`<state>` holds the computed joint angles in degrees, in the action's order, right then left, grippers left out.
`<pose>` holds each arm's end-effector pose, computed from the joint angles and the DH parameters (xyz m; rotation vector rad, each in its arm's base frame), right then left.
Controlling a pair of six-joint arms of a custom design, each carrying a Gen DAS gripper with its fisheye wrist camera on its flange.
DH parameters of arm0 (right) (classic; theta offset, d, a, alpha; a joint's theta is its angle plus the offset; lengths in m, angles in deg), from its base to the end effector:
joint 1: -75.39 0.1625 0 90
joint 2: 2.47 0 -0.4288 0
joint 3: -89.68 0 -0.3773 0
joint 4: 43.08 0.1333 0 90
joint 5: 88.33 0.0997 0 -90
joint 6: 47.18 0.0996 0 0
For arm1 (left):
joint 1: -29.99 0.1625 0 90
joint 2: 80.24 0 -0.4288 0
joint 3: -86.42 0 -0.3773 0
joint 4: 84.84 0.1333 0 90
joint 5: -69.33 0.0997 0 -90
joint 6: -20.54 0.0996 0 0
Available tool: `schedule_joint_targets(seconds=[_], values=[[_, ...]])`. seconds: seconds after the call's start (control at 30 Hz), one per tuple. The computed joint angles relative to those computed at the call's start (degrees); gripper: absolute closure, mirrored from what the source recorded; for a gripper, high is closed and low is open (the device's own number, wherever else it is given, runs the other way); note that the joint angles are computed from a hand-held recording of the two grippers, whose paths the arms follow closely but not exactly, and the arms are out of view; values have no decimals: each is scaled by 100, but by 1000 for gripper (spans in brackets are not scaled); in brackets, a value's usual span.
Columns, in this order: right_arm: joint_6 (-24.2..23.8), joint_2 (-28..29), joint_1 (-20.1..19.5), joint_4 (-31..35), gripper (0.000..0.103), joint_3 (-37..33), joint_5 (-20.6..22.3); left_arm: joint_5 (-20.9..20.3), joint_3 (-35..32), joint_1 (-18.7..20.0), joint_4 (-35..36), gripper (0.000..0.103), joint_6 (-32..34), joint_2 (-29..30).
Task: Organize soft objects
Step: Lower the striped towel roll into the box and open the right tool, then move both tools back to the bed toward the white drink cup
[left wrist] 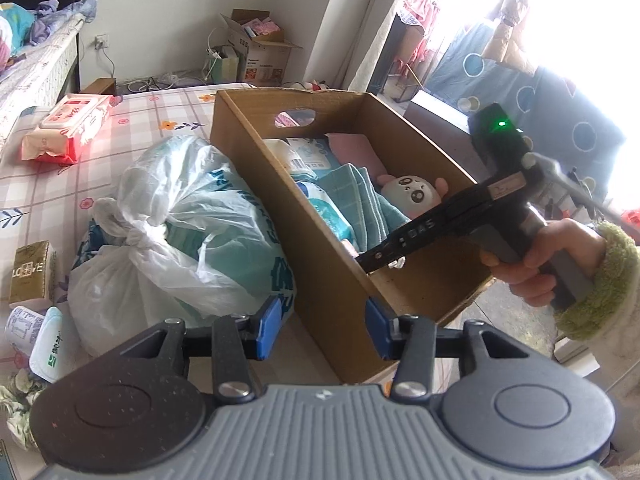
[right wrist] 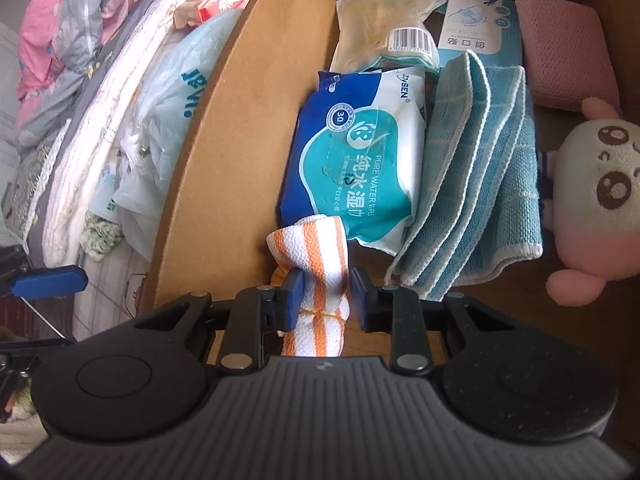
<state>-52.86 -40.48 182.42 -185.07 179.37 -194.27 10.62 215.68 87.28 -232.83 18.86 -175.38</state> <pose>0.2981 -0.6115 0.0353 0.5630 -2.8090 0.0474 -0.0602 -0.4362 0.3404 0.5563 2.5888 -0.7526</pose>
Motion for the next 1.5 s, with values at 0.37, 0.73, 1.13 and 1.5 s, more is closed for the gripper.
schedule_joint_targets(seconds=[0.37, 0.73, 1.13, 1.5], values=[[507, -470, -32, -474, 76, 556, 634, 454, 344, 153, -362, 49, 128, -450], [1385, 8, -98, 328, 69, 181, 300, 379, 381, 422, -492, 48, 192, -631], [1300, -727, 313, -2445, 52, 1642, 396, 1062, 638, 235, -819, 32, 605, -799], [833, -260, 784, -3885, 44, 1651, 1263, 2270, 930, -24, -967, 25, 1125, -1430]])
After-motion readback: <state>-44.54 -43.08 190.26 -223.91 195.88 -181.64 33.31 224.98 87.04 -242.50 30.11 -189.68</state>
